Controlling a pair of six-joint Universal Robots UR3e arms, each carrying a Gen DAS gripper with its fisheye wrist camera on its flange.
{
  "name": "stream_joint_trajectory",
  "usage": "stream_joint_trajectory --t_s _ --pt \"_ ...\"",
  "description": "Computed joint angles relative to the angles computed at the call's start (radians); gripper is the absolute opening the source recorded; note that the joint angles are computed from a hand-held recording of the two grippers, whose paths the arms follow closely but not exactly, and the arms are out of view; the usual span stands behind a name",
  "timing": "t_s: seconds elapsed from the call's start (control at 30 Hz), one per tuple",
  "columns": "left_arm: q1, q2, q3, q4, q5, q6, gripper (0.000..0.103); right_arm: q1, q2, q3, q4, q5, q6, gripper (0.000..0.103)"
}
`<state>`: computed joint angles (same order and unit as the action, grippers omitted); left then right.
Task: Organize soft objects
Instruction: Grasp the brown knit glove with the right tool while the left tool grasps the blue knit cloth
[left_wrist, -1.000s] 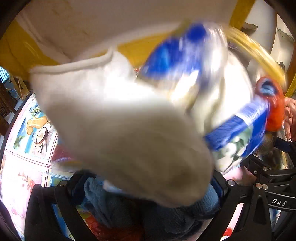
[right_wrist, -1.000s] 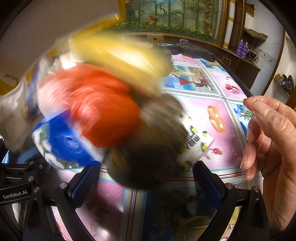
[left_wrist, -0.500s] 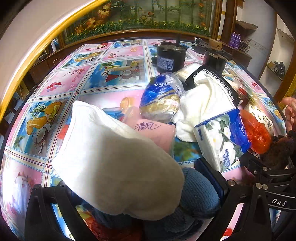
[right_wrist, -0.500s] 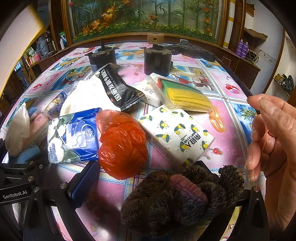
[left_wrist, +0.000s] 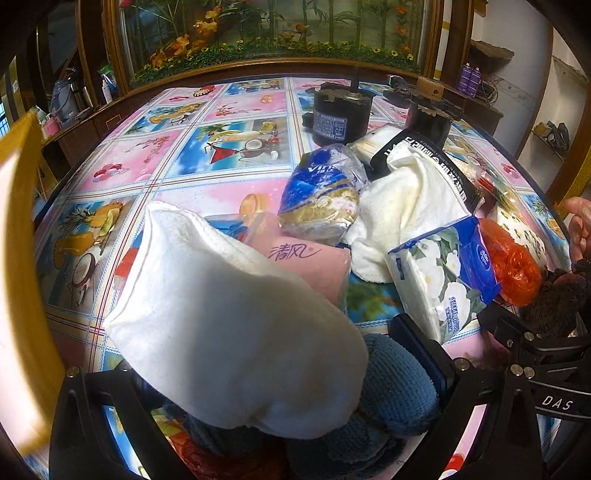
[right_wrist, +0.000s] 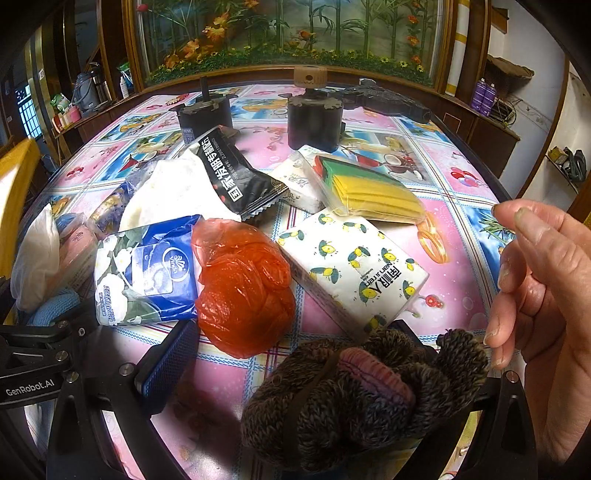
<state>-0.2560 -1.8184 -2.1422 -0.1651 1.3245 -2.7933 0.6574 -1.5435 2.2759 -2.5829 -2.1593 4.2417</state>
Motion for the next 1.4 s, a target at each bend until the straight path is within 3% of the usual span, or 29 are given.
stream_joint_trajectory --t_s 1.17,1.23,1.3,1.4 --pt "-0.001 -0.006 0.001 0.009 0.012 -0.019 0.103 0.001 -0.005 -0.005 0.01 0.002 0.0 0.102" --pt "0.008 -0.001 -0.011 0.013 0.012 -0.013 0.103 -0.012 -0.021 0.02 -0.03 0.027 -0.066 0.102" --pt "0.032 0.025 0.004 -0.056 -0.012 0.034 0.103 -0.044 -0.077 0.063 -0.061 0.094 -0.177 0.102" --pt "0.066 0.097 -0.014 -0.169 -0.065 0.101 0.103 -0.038 -0.199 0.141 -0.071 0.156 -0.238 0.102"
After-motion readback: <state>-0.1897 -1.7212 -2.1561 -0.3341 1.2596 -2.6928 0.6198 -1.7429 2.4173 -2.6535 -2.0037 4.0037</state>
